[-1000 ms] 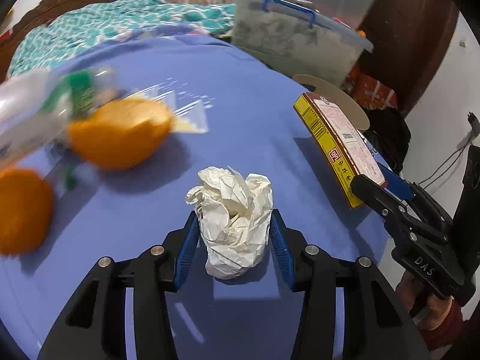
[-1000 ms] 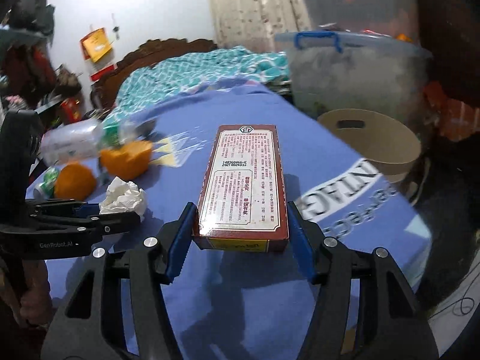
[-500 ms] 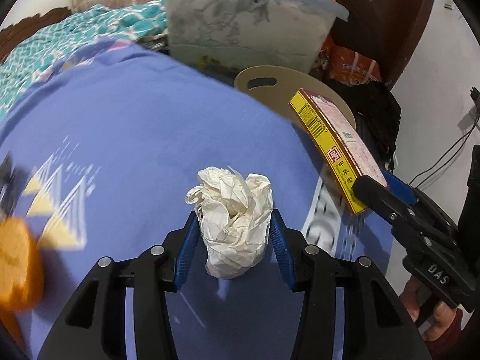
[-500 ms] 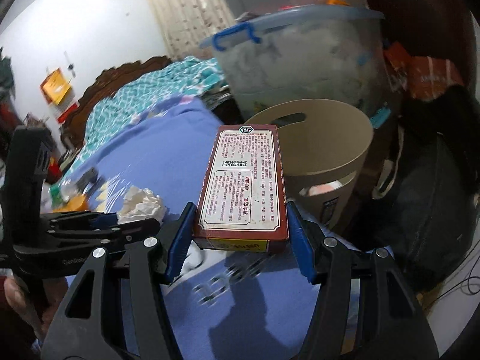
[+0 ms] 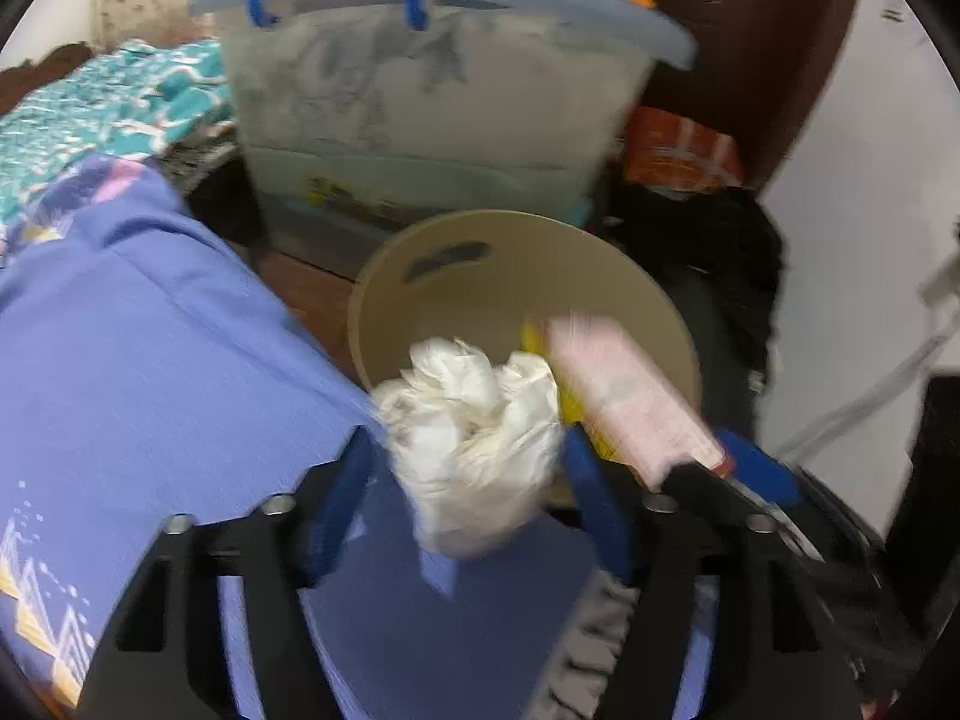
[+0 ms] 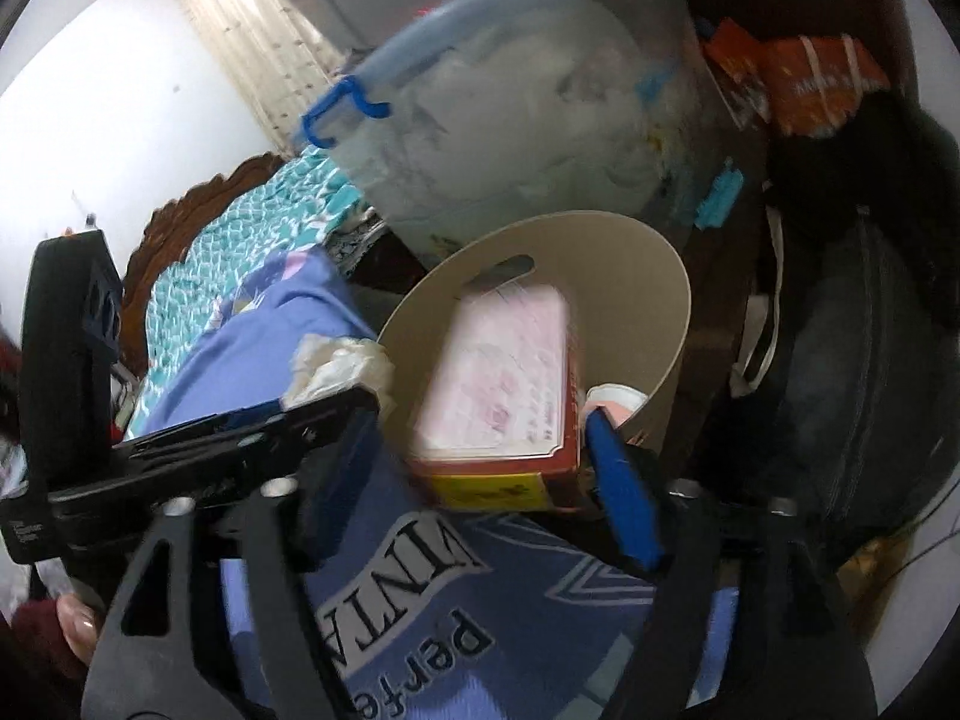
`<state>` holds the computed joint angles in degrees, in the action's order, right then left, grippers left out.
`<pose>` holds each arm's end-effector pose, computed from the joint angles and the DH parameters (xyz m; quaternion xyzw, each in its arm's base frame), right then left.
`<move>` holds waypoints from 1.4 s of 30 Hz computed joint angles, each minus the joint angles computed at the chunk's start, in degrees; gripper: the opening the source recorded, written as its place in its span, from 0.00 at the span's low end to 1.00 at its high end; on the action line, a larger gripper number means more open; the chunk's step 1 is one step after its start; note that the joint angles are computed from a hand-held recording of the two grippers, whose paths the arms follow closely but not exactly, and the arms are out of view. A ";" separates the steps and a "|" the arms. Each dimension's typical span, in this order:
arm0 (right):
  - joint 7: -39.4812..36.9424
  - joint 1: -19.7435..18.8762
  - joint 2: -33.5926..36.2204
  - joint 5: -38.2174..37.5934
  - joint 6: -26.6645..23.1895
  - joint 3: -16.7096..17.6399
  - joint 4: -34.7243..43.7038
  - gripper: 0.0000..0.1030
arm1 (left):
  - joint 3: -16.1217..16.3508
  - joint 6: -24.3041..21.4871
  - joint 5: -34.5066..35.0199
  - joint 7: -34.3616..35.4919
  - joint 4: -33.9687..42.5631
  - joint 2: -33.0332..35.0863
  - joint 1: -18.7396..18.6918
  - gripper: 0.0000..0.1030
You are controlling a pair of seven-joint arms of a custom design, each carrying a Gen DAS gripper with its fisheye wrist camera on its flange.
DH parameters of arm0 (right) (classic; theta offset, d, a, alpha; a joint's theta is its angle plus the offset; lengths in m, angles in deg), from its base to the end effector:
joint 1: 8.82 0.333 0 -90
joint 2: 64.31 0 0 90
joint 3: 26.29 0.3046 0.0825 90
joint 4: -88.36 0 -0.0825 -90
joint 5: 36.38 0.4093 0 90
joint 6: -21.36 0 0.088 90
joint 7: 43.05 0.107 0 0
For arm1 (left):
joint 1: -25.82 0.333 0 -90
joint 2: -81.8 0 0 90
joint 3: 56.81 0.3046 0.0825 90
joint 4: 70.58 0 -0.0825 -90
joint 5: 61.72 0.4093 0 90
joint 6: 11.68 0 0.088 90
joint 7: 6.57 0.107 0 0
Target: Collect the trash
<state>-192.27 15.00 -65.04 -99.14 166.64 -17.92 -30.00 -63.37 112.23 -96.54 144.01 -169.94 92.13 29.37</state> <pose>0.5059 0.3307 0.4624 -0.3551 0.8243 -0.2271 0.3779 0.6609 -0.0532 0.4834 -0.3488 0.8877 -0.2985 0.0356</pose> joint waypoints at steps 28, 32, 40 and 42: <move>-13.94 10.89 11.49 4.56 -16.52 1.72 14.94 0.66 | 11.37 7.53 -0.55 12.33 -17.02 -11.97 15.44 0.74; -19.20 13.23 15.66 6.46 -16.40 1.24 20.06 0.66 | 12.50 8.03 -0.75 13.06 -17.23 -12.08 17.68 0.74; -34.03 17.75 26.34 12.36 -10.91 0.05 33.75 0.67 | 14.35 7.91 -0.98 9.92 -12.52 -8.34 22.34 0.74; -39.78 18.05 29.73 15.60 -8.52 0.52 38.26 0.67 | 14.59 8.64 -1.00 9.08 -11.55 -7.40 23.47 0.74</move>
